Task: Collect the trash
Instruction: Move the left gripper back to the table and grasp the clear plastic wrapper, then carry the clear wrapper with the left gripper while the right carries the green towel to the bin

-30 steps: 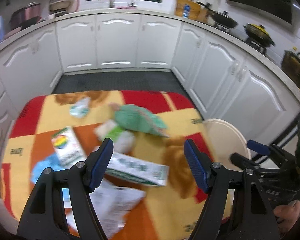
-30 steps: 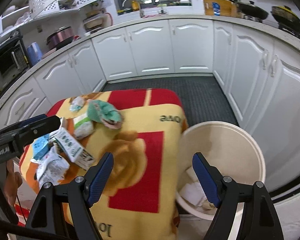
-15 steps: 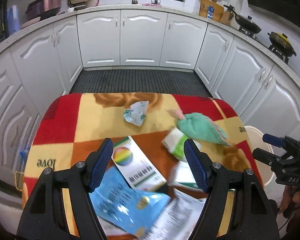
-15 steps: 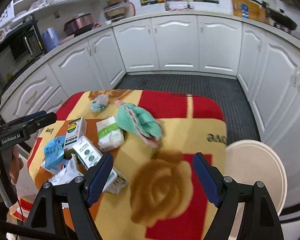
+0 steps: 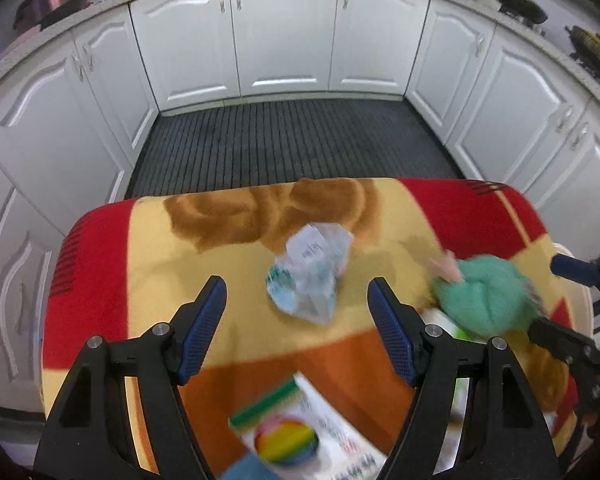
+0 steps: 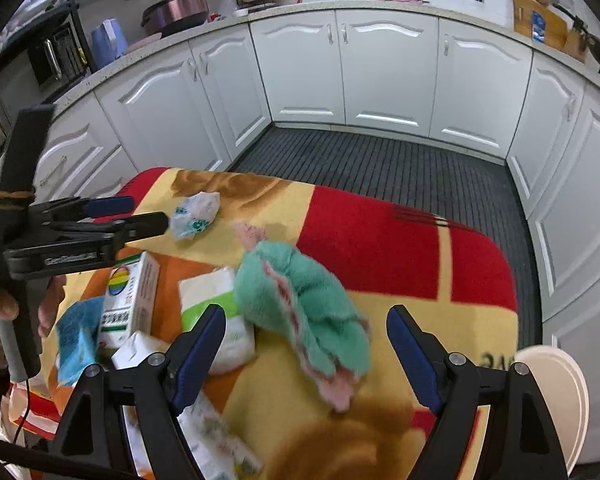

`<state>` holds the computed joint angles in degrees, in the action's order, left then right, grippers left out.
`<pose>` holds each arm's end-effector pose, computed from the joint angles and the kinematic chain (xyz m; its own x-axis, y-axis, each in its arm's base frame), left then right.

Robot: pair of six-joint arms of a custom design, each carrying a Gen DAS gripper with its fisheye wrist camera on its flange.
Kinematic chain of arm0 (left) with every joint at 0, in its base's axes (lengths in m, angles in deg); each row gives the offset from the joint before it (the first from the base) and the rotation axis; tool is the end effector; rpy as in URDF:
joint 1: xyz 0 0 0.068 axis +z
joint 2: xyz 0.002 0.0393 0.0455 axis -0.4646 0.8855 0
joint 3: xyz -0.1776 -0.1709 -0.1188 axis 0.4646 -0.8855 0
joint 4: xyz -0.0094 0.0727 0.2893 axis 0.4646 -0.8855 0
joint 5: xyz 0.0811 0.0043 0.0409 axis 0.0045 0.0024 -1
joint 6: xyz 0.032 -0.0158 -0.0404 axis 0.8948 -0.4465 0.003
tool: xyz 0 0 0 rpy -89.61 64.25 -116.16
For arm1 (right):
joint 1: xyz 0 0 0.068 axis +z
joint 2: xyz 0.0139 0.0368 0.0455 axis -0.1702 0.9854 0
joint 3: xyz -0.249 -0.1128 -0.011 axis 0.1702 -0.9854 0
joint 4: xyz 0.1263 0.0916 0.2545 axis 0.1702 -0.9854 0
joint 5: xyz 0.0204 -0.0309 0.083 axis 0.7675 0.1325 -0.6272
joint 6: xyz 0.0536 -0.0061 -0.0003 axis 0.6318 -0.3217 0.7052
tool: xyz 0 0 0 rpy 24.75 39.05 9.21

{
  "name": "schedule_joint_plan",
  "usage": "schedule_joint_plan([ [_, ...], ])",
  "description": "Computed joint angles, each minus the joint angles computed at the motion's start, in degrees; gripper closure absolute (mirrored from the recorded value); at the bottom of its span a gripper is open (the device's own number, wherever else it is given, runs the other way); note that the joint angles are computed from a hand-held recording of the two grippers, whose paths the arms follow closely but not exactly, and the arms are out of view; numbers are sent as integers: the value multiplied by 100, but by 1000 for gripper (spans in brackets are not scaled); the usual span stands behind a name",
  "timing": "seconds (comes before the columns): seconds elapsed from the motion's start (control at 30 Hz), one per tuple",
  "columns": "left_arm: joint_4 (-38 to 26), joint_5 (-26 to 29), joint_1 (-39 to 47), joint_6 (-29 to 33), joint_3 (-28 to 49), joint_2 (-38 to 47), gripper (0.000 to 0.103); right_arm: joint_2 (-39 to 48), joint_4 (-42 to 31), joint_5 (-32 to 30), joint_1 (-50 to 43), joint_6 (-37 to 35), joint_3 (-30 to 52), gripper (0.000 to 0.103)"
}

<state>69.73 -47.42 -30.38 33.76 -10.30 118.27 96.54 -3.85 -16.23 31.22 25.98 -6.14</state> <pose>0.2943 -0.0182 0.0847 -0.8296 0.1735 -0.5307 0.2225 0.9745 -0.0291 0.2441 0.2050 0.0953 -0.8108 -0.1421 -0.5678 -0.2585 0.9573 0.1296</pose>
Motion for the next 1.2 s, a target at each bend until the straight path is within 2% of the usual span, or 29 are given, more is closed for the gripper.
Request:
schedule_joint_plan([
  [0.17, -108, -21, -66, -191, 533, 731, 32, 566, 118, -285, -227, -222, 319, 22],
  [0.23, -135, 33, -90, -167, 635, 908, 45, 767, 312, -582, -373, -225, 343, 22],
  [0.27, -187, 11, -111, -134, 680, 962, 61, 812, 439, -760, -445, -185, 306, 22],
  [0.33, -198, -50, -151, -65, 676, 993, 67, 894, 729, -1127, -578, -43, 219, 23],
  [0.37, -137, -64, -157, -38, 601, 928, 73, 914, 901, -1263, -611, 26, 151, 26],
  [0.4, -91, -96, -163, -8, 516, 833, 78, 919, 1063, -1419, -625, 63, 81, 39],
  [0.43, -40, -86, -145, 6, 404, 685, 80, 876, 1082, -1377, -581, 76, 35, 47],
  [0.47, -11, -79, -132, 0, 290, 528, 82, 808, 1073, -1265, -519, 55, -11, 49],
  [0.53, -21, -10, -60, -39, 37, 77, 83, 559, 1004, -1077, -389, 21, -137, 58],
  [0.67, -261, 199, 21, -78, -410, -920, 84, -237, 1047, -824, -216, 219, -636, 63],
  [0.73, -480, 286, 9, -82, -662, -1543, 84, -733, 987, -651, -110, 303, -908, 70],
  [0.87, -1009, 353, -132, -189, -1064, -2632, 83, -1531, 677, -296, 198, 505, -1297, 70],
  [0.93, -1235, 331, -248, -257, -1201, -3033, 83, -1564, 370, -87, 378, 623, -1290, 70],
  [1.13, -1851, 108, -709, -452, -1563, -4116, 83, -1225, 159, -338, 335, 859, -1310, 68],
  [1.17, -1926, 88, -762, -475, -1608, -4248, 83, -1172, 101, -379, 321, 904, -1288, 65],
  [1.2, -2040, 97, -803, -490, -1650, -4429, 83, -1093, 125, -433, 283, 947, -1266, 49],
])
